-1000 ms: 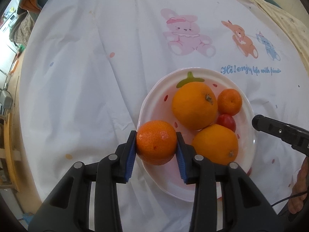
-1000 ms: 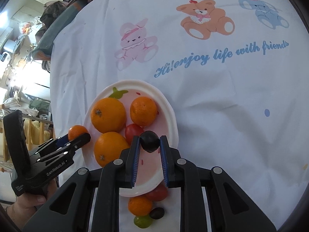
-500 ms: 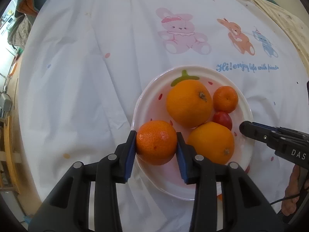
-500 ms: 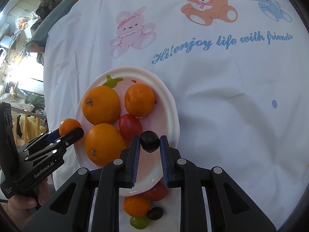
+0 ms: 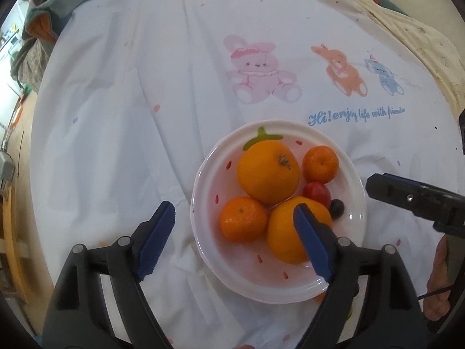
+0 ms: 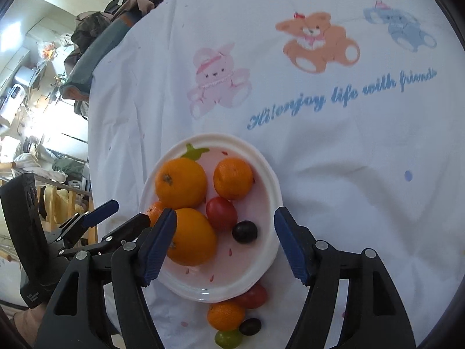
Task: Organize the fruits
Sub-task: 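Open both grippers to release the mandarin and grape onto the plate, then move both grippers back toward the remaining loose fruit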
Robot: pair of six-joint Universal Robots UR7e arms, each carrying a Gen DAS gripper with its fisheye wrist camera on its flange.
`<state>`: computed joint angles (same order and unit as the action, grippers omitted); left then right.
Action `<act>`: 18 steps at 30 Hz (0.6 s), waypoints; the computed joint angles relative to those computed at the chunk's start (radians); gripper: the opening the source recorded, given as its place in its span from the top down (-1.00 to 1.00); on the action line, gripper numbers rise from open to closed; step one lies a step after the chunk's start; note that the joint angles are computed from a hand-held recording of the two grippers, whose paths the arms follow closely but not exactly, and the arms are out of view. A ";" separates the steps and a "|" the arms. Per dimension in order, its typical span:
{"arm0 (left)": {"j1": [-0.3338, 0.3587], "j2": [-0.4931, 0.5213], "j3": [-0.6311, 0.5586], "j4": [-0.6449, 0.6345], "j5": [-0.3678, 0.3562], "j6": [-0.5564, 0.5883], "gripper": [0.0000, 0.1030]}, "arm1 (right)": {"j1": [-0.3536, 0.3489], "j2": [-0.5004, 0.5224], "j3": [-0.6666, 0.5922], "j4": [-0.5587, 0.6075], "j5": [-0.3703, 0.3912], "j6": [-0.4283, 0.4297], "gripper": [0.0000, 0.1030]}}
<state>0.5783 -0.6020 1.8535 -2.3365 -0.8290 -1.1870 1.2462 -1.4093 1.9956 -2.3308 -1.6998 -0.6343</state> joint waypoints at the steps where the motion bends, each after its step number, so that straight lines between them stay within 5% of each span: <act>1: -0.003 -0.001 0.002 0.000 0.008 -0.003 -0.57 | 0.000 -0.003 -0.002 0.001 0.006 0.003 -0.40; 18: -0.105 -0.098 0.085 0.074 0.123 -0.156 -0.57 | -0.008 -0.198 0.096 -0.051 0.054 -0.101 -0.40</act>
<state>0.4736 -0.6999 1.9389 -2.2628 -0.7065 -1.3433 1.2378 -1.6068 2.0917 -2.3818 -1.6462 -0.7354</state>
